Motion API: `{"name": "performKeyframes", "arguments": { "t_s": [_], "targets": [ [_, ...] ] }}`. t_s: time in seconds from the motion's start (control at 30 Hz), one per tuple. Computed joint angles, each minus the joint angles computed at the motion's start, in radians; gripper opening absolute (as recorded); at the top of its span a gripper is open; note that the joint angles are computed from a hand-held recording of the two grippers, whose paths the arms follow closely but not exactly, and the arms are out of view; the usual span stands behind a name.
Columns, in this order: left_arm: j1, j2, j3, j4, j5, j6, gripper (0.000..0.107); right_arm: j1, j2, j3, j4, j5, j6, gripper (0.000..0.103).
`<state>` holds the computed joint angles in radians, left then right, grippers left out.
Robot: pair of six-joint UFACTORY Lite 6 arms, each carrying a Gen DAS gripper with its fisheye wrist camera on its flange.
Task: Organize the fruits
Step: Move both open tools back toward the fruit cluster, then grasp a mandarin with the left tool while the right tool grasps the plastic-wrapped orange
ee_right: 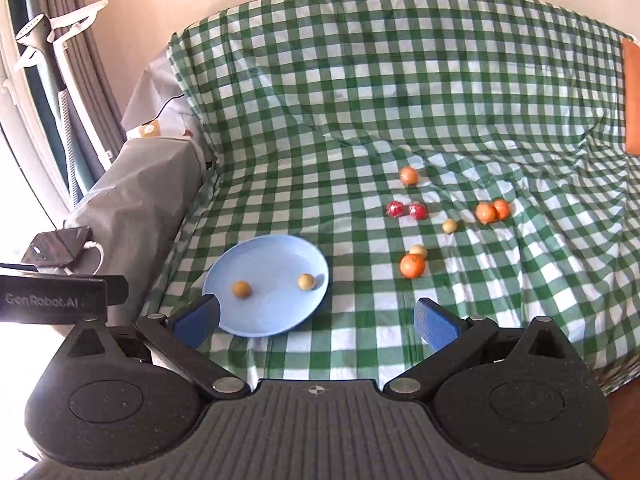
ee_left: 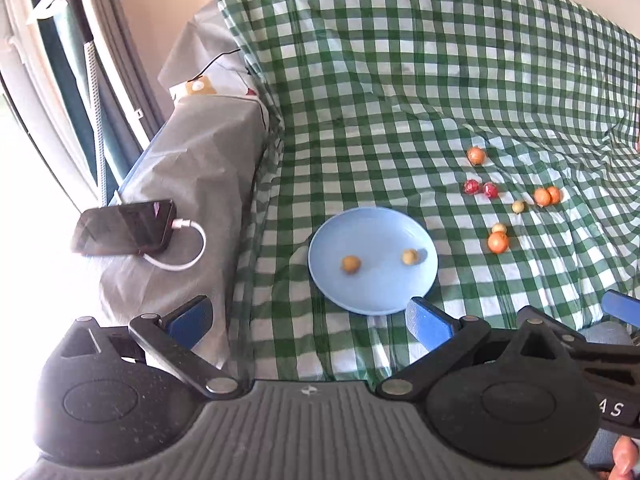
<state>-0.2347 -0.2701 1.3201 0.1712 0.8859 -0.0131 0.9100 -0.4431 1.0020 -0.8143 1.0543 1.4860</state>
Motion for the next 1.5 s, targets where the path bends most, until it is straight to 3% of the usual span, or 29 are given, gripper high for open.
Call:
{"name": "performKeyframes", "arguments": {
  "t_s": [0.23,0.37,0.73,1.23,1.4,1.5],
  "targets": [
    [0.039,-0.054,-0.080,-0.015,0.014,0.019,0.103,0.111,-0.028,-0.037,-0.031,0.066,0.064,0.102],
    [0.000,-0.059,-0.098,0.058,-0.004,-0.031,0.103,0.119,-0.032,-0.047,-0.043,0.071,0.083,0.102],
    [-0.051,0.053,-0.083,0.129,-0.008,-0.093,0.103,-0.042,-0.060,-0.124,0.041,-0.095,-0.006,0.102],
    [-0.222,0.410,0.128,0.111,-0.075,-0.112,0.103,-0.464,-0.126,-0.296,0.102,-0.304,-0.202,0.102],
    [-0.310,0.668,0.339,0.024,-0.103,-0.061,0.103,-0.830,-0.098,-0.353,0.182,-0.512,-0.422,0.102],
    [-0.341,0.898,0.583,-0.073,-0.073,-0.019,0.103,-1.037,0.032,-0.328,0.194,-0.680,-0.510,0.102]
  ]
}}
